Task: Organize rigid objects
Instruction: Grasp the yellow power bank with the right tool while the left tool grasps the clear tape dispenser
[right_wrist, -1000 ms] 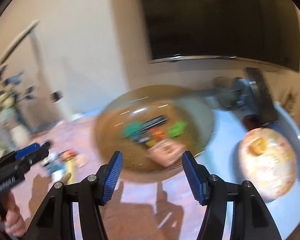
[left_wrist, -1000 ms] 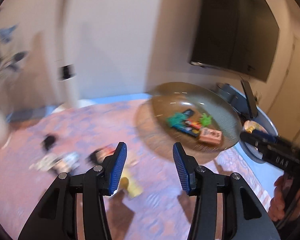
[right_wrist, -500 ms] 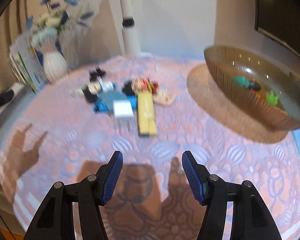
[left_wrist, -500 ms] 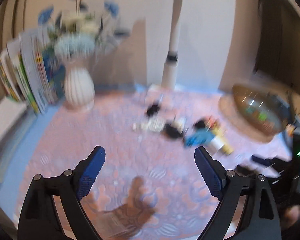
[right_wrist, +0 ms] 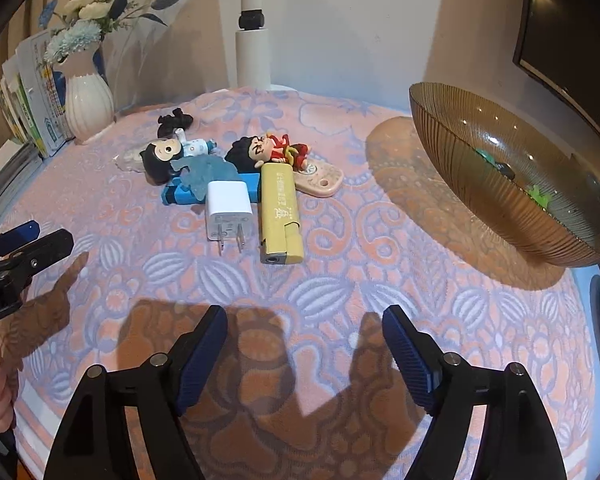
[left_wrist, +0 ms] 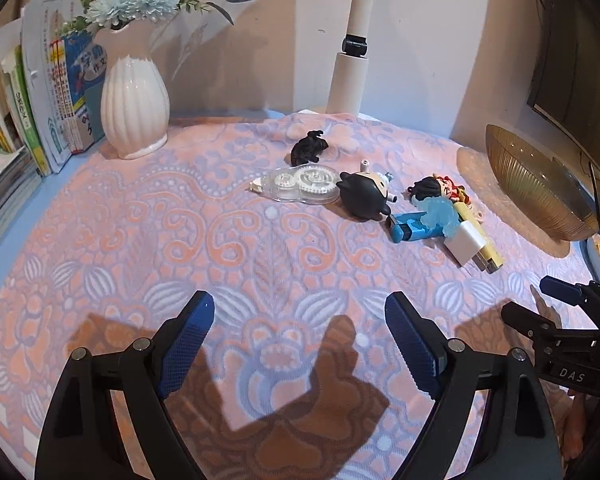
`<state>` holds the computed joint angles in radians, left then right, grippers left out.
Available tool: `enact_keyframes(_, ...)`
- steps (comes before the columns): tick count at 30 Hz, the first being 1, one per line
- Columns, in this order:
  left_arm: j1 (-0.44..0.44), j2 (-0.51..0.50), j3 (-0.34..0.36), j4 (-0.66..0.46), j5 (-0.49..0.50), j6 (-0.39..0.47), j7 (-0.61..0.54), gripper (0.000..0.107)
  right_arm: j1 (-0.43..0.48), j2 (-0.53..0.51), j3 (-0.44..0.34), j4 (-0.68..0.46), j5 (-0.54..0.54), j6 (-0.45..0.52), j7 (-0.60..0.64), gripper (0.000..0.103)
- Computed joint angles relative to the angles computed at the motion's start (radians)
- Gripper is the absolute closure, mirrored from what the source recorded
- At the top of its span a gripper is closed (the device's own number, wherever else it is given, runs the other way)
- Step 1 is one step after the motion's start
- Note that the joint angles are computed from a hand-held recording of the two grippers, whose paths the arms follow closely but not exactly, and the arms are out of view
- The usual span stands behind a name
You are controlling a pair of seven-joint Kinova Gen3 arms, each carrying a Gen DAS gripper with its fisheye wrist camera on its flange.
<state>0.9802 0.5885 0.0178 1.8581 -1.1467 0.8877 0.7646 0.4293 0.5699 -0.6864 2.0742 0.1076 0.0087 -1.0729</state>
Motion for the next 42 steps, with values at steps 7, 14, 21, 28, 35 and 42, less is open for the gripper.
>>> enact_keyframes(7, -0.001, 0.006, 0.002, -0.015, 0.017, 0.012, -0.028, 0.021, -0.019, -0.001, 0.018, -0.013, -0.021, 0.019, 0.01, 0.023)
enact_keyframes(14, 0.004, 0.006, -0.008, -0.016, 0.027, 0.007, -0.036, 0.021, -0.012, 0.002, 0.011, -0.018, -0.037, 0.033, 0.027, 0.022)
enact_keyframes(21, -0.017, -0.009, 0.006, -0.007, 0.039, -0.02, -0.072, 0.021, -0.008, 0.003, 0.006, -0.024, -0.057, 0.048, 0.047, 0.022)
enact_keyframes(28, -0.007, -0.107, 0.033, 0.009, 0.046, 0.077, -0.304, 0.021, 0.143, 0.082, -0.129, -0.153, -0.172, 0.293, 0.138, 0.035)
enact_keyframes(35, -0.22, -0.133, 0.067, 0.057, -0.033, -0.083, -0.55, 0.048, 0.051, 0.072, -0.079, -0.232, -0.266, 0.295, 0.193, 0.057)
enact_keyframes(42, -0.49, -0.097, 0.145, 0.075, -0.148, -0.343, -0.557, 0.042, -0.172, 0.048, 0.104, -0.168, -0.248, 0.105, 0.22, 0.059)
